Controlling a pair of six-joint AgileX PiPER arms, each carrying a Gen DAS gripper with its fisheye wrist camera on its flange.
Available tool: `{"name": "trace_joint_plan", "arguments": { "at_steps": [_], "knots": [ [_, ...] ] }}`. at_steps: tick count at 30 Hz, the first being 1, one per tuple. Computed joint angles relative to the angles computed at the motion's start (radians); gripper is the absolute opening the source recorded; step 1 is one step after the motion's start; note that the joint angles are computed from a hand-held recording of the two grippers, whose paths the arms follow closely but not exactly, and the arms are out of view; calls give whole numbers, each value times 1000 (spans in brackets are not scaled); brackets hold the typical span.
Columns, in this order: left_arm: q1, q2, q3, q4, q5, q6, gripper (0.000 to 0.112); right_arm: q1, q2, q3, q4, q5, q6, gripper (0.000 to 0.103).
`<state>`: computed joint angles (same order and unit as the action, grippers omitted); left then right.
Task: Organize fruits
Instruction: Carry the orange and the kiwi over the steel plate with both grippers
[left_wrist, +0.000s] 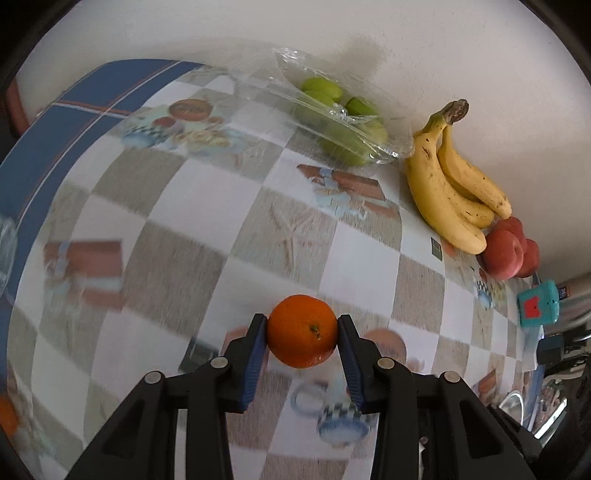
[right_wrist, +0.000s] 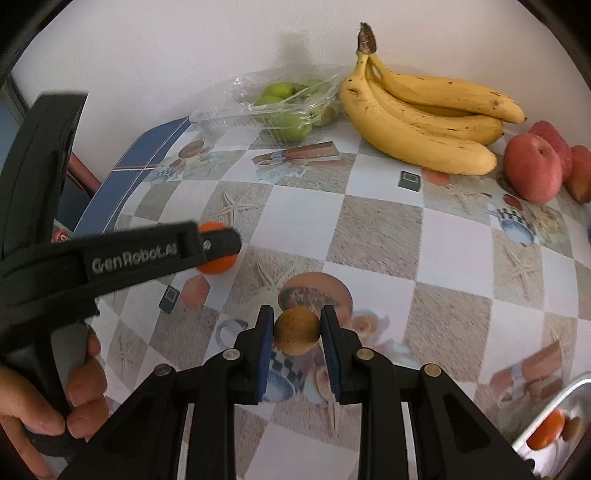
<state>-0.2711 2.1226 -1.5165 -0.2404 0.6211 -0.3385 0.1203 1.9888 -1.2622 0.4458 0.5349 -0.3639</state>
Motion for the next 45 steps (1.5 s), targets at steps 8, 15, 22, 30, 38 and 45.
{"name": "trace_joint_plan", "arguments": {
  "at_steps": [8,15,22,30,38,45],
  "knots": [
    [-30,-114,139,15,6,-164,41,-47,-111,104,1,9,22,27],
    [-122,-204,250,81,-39,-276,41,-79,-228,201,-28,5,52,27],
    [-159,-263,318,83,-64,-341,41,-114,-308,292,-51,3,68,27],
    [-200,-347,388,130,-71,-424,41,-128,-398,386,-34,2,60,27],
    [-264,-440,464,202,-83,-539,41,-134,-519,480,-44,11,69,27],
    [-323,-490,529,237,-98,-631,41,-157,-616,563,-59,25,80,27]
  ]
}}
